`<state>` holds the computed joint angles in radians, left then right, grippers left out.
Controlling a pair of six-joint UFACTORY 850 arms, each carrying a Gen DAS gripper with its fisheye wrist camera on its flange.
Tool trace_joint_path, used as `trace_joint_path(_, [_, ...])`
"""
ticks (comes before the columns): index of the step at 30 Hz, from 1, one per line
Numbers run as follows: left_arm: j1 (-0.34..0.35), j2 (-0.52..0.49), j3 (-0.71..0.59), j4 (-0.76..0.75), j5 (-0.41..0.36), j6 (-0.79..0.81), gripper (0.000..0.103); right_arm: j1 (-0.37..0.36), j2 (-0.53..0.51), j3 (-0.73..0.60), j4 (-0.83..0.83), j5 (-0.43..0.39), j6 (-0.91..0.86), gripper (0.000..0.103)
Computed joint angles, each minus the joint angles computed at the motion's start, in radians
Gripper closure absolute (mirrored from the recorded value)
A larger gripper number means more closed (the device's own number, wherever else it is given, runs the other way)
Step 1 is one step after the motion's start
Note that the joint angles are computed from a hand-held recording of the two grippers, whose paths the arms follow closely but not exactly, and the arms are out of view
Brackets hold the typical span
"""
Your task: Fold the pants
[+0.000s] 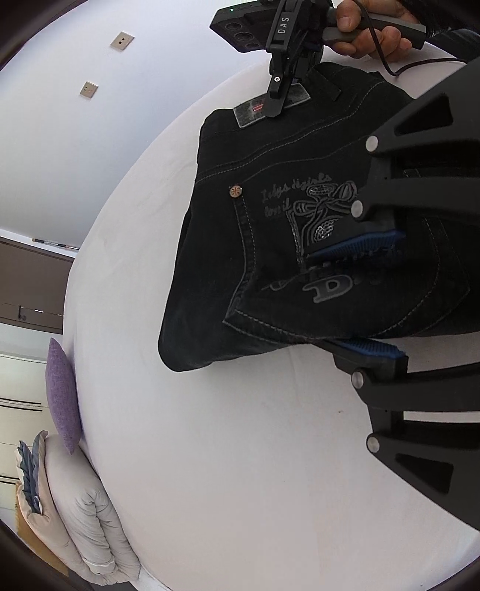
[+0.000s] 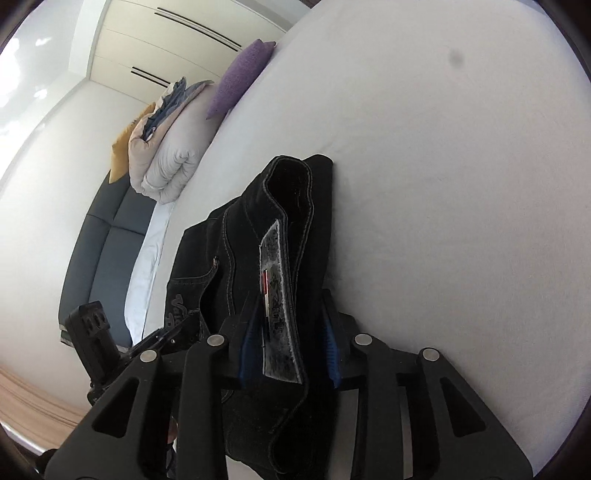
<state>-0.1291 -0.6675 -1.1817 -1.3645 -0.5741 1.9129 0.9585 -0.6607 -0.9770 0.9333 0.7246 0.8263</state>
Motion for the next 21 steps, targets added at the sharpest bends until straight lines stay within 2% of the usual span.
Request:
trace_joint_path(3, [0.024, 0.056, 0.062, -0.052, -0.022, 0.055, 0.061, 0.025, 0.028, 0.013, 0.118, -0.01, -0.081, 0.062])
trace_joint_path(5, [0.055, 0.115, 0.125, -0.162, -0.059, 0.187, 0.061, 0.06, 0.044, 0.001, 0.271, -0.003, -0.19, 0.052])
trace_joint_path(6, [0.076, 0.154, 0.169, -0.224, -0.089, 0.27, 0.053, 0.08, 0.056, -0.001, 0.354, 0.005, -0.25, 0.049])
trace_joint_path(7, [0.096, 0.193, 0.214, -0.288, -0.113, 0.352, 0.036, 0.103, 0.066, -0.005, 0.434, 0.021, -0.31, 0.047])
trace_joint_path(8, [0.113, 0.229, 0.255, -0.349, -0.134, 0.426, 0.027, 0.123, 0.068, -0.021, 0.497, 0.038, -0.364, 0.047])
trace_joint_path(9, [0.137, 0.275, 0.31, -0.432, -0.17, 0.527, 0.012, 0.149, 0.076, -0.034, 0.571, 0.063, -0.431, 0.047])
trace_joint_path(11, [0.188, 0.349, 0.395, -0.536, -0.266, 0.661, 0.005, 0.203, 0.073, -0.104, 0.748, 0.135, -0.613, 0.047])
trace_joint_path(12, [0.211, 0.379, 0.425, -0.574, -0.314, 0.706, 0.0, 0.232, 0.068, -0.143, 0.838, 0.194, -0.717, 0.047])
trace_joint_path(13, [0.234, 0.413, 0.461, -0.615, -0.356, 0.752, 0.0, 0.258, 0.054, -0.199, 0.913, 0.258, -0.817, 0.047])
trace_joint_path(16, [0.262, 0.489, 0.502, -0.664, -0.419, 0.798, 0.0, 0.341, 0.013, -0.35, 1.084, 0.503, -1.071, 0.045])
trace_joint_path(20, [0.33, 0.608, 0.603, -0.721, -0.48, 0.84, 0.0, 0.425, -0.07, -0.569, 1.137, 0.851, -1.273, 0.019])
trace_joint_path(21, [0.354, 0.641, 0.626, -0.716, -0.491, 0.832, 0.0, 0.446, -0.09, -0.616, 1.128, 0.927, -1.302, 0.016])
